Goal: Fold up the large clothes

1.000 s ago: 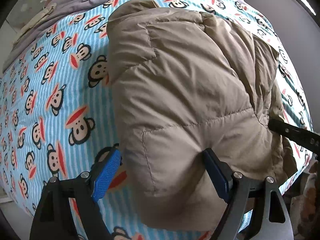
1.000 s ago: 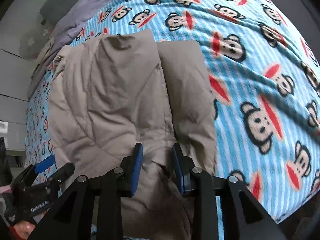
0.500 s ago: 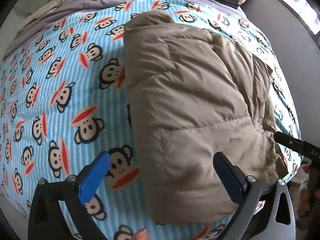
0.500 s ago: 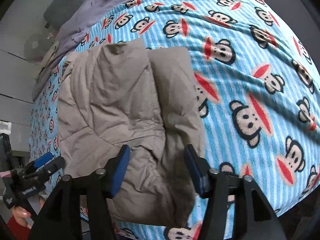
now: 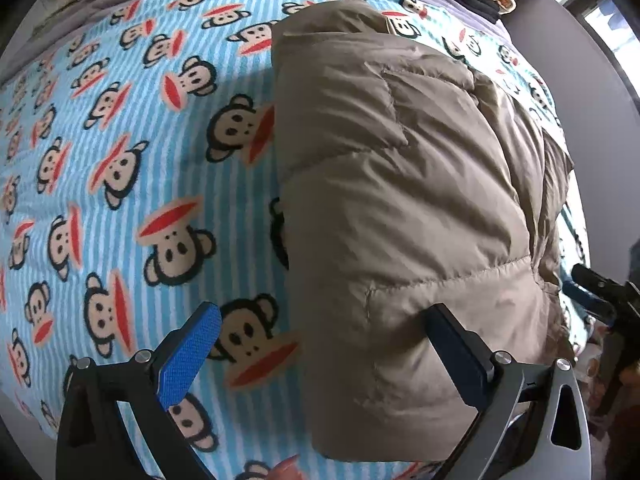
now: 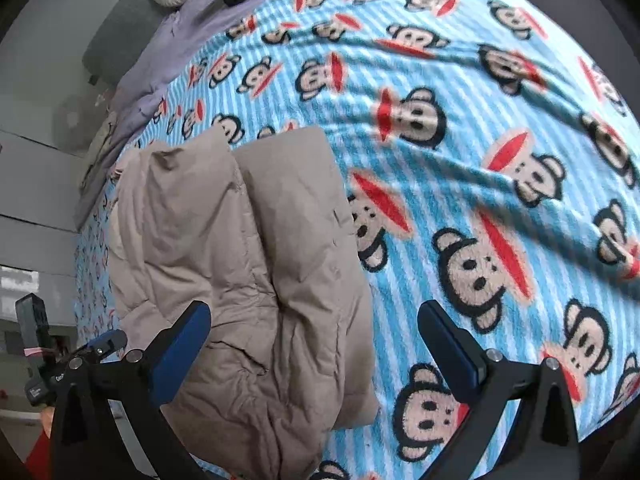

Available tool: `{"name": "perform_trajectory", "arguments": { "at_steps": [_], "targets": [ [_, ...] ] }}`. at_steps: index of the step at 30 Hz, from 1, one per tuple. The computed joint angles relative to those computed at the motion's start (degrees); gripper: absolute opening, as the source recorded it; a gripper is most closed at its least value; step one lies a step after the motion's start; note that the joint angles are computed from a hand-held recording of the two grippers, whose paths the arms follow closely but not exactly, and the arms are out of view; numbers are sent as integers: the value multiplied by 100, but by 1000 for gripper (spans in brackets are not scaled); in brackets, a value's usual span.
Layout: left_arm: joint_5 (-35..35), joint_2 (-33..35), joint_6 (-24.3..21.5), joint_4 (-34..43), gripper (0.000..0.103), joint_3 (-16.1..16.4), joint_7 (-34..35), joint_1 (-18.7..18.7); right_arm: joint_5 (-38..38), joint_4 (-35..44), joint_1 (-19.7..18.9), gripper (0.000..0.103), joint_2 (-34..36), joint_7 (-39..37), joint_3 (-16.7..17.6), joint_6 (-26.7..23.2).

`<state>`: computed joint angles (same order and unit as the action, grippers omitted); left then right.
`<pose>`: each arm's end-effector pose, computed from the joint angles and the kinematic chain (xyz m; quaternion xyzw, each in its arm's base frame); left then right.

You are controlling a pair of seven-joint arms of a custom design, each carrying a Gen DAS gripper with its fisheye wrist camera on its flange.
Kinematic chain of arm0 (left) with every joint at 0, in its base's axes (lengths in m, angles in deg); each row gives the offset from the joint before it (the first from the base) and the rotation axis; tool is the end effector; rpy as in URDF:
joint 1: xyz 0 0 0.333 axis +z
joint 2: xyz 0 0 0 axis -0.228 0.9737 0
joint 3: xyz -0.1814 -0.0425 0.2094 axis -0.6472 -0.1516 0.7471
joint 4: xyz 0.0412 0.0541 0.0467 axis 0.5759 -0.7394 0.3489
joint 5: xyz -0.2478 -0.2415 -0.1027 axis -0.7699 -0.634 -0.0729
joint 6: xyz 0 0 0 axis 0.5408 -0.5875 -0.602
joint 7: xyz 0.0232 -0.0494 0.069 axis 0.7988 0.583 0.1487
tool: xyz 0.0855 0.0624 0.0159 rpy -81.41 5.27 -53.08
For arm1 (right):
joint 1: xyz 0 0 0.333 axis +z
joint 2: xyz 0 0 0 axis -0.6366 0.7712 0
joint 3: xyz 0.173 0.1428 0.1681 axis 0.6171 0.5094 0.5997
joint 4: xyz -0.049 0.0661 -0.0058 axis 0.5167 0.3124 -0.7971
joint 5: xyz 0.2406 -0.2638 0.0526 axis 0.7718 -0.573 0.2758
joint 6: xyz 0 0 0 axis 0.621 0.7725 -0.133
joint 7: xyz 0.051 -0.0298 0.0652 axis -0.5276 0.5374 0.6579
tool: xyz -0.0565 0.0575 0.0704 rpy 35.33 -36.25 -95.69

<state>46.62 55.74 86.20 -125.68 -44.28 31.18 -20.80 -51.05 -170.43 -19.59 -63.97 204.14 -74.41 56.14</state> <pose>0.5513 -0.2039 0.6273 0.5728 -0.8063 0.1377 0.0531 0.4318 0.2610 0.6418 -0.4565 0.8649 -0.0314 0.2064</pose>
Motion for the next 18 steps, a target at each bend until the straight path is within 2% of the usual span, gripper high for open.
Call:
{"name": "perform_trajectory", "arguments": {
  "at_steps": [4,7,11,15,18],
  "targets": [
    [-271,445,-341,586,103,-10,-102,116,841,-223,-29,103,5,-405,-251,181],
    [-456,709,-527,888,103,-38,-206,224,1132,-393,-83,103,-18,-552,-300,323],
    [-1228,1048,-764,1172,103,-171,-239,574,1464,-505,-121,103,12,-866,-356,521],
    [-2036,1400,-780,1230,103,-333,-284,898,1928,-577,-145,103,93,-1325,-451,836],
    [-2444,1806,-842,1399,103,-485,-310,1005,2287,-535,-183,103,268,-1731,-538,976]
  ]
}}
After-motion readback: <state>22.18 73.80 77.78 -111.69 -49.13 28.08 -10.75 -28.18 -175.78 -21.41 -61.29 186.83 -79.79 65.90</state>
